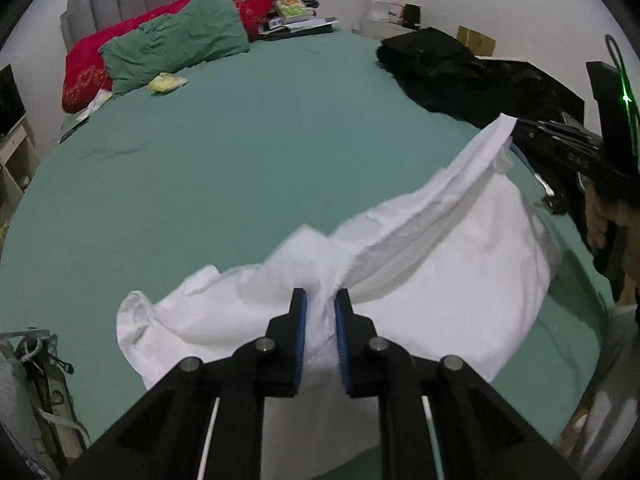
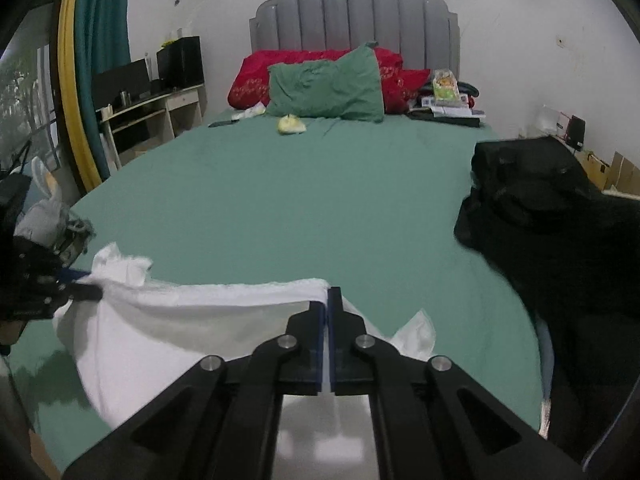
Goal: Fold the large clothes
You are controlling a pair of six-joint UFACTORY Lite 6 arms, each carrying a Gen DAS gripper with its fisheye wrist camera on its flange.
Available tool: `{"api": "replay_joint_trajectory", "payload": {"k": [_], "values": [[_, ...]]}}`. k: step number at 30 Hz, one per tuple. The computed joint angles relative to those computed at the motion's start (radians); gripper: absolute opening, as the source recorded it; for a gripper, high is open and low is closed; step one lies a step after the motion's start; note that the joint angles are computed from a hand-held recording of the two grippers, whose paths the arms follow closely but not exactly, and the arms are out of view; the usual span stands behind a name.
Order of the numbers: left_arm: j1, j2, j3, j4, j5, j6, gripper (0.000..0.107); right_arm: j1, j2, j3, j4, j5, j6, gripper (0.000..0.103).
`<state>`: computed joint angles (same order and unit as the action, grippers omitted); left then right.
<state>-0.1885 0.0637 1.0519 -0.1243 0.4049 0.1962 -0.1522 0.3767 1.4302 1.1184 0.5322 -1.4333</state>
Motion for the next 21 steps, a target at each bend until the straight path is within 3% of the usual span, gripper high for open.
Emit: {"api": "replay_joint_trajectory", "payload": {"k": [4,9,11,12,13,14,17,19,21], "values": [[0.018,0.092,0.112,0.070,0.005,-0.053,0.013,0.050,0.183,0.246,-0.190,-0.009,0.229,0.001],[0.059,0.388,0.360,0.209,0.009,-0.153,0.013,0.089,0.451,0.562,-0.459,0.030,0.585,0.002],[0.080,0.485,0.456,0.276,0.032,-0.209,0.018,0.105,0.511,0.623,-0.575,0.016,0.699,0.016],[0.099,0.541,0.523,0.269,0.069,-0.216,0.025,0.111,0.518,0.616,-0.623,-0.007,0.735,0.041],[0.118,0.559,0.548,0.225,0.080,-0.182,0.046,0.119,0.512,0.596,-0.675,-0.040,0.778,0.062],[0.140,0.556,0.543,0.201,0.062,-0.172,0.060,0.121,0.499,0.569,-0.717,-0.081,0.811,0.065],[0.195,0.498,0.489,0.222,0.048,-0.232,0.064,0.091,0.450,0.489,-0.743,-0.140,0.817,0.065],[0.230,0.391,0.383,0.226,0.008,-0.267,0.064,0.065,0.350,0.353,-0.576,-0.209,0.661,0.065],[0.257,0.228,0.218,0.133,-0.082,-0.182,0.066,0.055,0.198,0.199,-0.367,-0.221,0.452,0.065]]}}
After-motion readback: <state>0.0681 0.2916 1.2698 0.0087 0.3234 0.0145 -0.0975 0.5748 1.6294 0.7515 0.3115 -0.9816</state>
